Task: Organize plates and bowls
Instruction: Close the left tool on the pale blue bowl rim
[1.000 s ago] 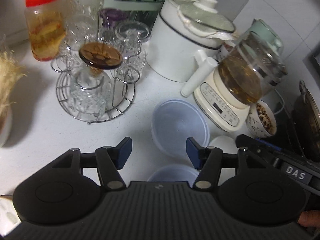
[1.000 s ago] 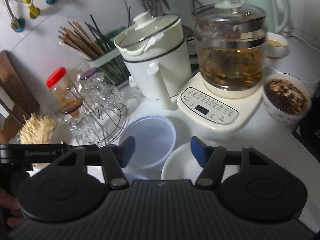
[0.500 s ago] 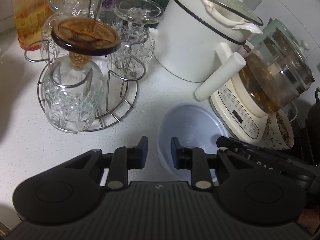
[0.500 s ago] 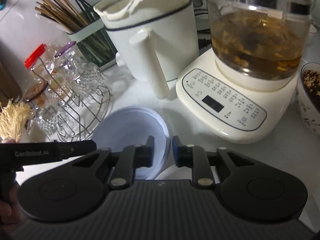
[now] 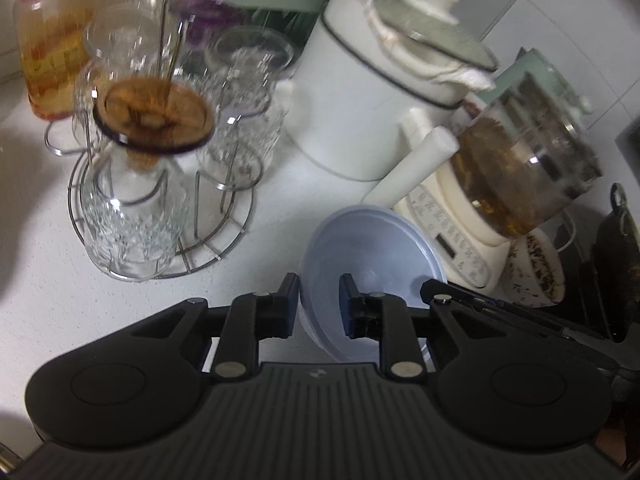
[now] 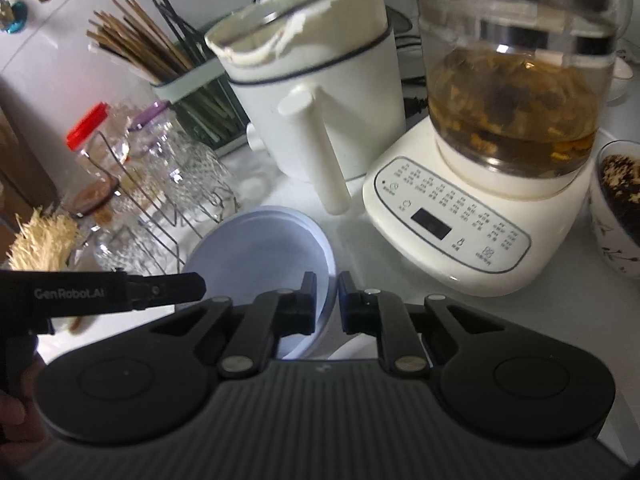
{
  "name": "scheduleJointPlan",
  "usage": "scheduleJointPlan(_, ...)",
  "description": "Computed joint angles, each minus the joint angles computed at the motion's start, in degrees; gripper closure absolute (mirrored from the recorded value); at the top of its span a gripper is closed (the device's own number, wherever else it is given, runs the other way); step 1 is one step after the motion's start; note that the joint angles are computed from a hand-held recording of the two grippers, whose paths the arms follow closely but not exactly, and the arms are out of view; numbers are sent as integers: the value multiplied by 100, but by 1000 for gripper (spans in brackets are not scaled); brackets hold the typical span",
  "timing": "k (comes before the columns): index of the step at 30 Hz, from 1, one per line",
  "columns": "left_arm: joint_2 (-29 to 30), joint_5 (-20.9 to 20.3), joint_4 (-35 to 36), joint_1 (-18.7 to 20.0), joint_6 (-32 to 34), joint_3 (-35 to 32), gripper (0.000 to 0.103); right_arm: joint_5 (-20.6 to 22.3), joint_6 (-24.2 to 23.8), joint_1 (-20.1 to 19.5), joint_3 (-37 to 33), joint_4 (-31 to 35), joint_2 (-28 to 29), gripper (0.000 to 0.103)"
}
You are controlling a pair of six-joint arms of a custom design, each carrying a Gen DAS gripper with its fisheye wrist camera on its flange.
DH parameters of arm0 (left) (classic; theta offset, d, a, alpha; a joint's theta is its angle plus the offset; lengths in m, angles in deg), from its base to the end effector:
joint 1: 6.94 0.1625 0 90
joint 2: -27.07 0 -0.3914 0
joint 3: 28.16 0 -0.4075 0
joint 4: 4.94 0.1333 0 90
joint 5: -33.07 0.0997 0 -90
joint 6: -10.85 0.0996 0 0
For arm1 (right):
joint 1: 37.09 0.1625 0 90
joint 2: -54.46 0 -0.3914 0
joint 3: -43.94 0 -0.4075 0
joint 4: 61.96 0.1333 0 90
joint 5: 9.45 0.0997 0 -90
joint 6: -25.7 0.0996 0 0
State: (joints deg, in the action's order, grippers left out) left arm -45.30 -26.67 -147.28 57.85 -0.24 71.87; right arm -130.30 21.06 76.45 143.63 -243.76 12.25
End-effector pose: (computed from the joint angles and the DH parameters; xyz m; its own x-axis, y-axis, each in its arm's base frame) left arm -0.0921 -0.6264 0.3098 -0.9293 0.0161 -0.3690 0.2122 0.8409 -0.4978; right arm 0.3308 -0.5535 0.0674 -0.8729 -0.1388 0.4677 -0.4018 0.7484 -0.5277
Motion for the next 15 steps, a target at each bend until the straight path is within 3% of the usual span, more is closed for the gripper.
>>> scheduleJointPlan(15, -914, 170, 939, -674, -359, 285, 77, -367, 704, 615, 655, 121, -658, 89)
